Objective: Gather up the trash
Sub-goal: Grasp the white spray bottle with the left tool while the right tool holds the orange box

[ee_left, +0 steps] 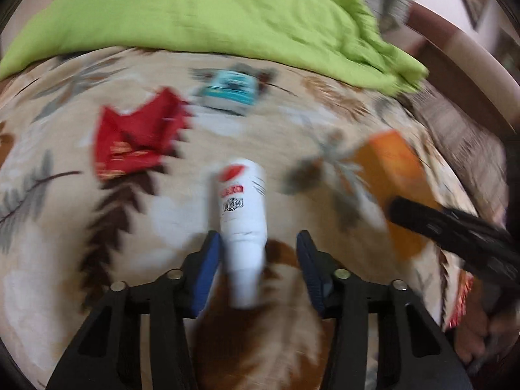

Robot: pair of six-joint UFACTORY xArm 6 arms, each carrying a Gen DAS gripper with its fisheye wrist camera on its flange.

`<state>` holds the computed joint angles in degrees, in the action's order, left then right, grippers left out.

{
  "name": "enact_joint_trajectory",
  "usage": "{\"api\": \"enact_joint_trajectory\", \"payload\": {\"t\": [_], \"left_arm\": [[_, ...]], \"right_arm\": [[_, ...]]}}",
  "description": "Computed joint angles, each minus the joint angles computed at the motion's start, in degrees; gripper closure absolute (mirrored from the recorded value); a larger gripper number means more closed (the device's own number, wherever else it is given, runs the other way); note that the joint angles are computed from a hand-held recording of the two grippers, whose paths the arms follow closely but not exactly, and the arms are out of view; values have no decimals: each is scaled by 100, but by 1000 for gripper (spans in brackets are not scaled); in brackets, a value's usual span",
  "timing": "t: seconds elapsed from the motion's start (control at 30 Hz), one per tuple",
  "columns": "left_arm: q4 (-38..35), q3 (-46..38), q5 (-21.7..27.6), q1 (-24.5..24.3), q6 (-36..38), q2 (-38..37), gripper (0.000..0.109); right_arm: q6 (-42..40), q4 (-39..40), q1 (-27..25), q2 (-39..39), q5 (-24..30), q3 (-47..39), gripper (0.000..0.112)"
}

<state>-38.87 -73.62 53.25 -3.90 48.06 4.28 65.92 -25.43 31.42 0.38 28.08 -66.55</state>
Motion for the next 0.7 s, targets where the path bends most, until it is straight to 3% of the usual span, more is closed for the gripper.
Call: {"api": "enact_joint_trajectory", "payload": {"t": [0.07, 0.13, 0.23, 0.33, 0.43, 0.47, 0.5, 0.57, 0.7], "left_arm": [[85, 141, -131, -125, 82, -108, 69], [334, 284, -603, -292, -84, -161, 69], [348, 49, -544, -317, -534, 51, 68], [339, -49, -617, -361, -914, 147, 53], [366, -107, -845, -452, -1224, 273, 50], [416, -115, -899, -478, -1281, 299, 54], [563, -67, -1076, -522, -1378, 294, 65], [864, -19, -1293, -562, -1505, 303, 73], [732, -3, -1231, -495, -1447, 243, 74]], "right_arm": [[-71, -5, -33, 8, 164, 20, 61], [-217, 144, -73, 48, 246, 19, 60], [-408, 434, -103, 80, 237, 55, 58], [-613, 723, -111, 230, 486, -72, 56], [-697, 994, -152, 273, 567, -81, 53], [-684, 998, -151, 286, 608, -98, 52], [-674, 1030, -162, 286, 617, -95, 52], [-664, 1095, -181, 255, 560, -44, 52], [-689, 1095, -174, 246, 629, -47, 51]]}}
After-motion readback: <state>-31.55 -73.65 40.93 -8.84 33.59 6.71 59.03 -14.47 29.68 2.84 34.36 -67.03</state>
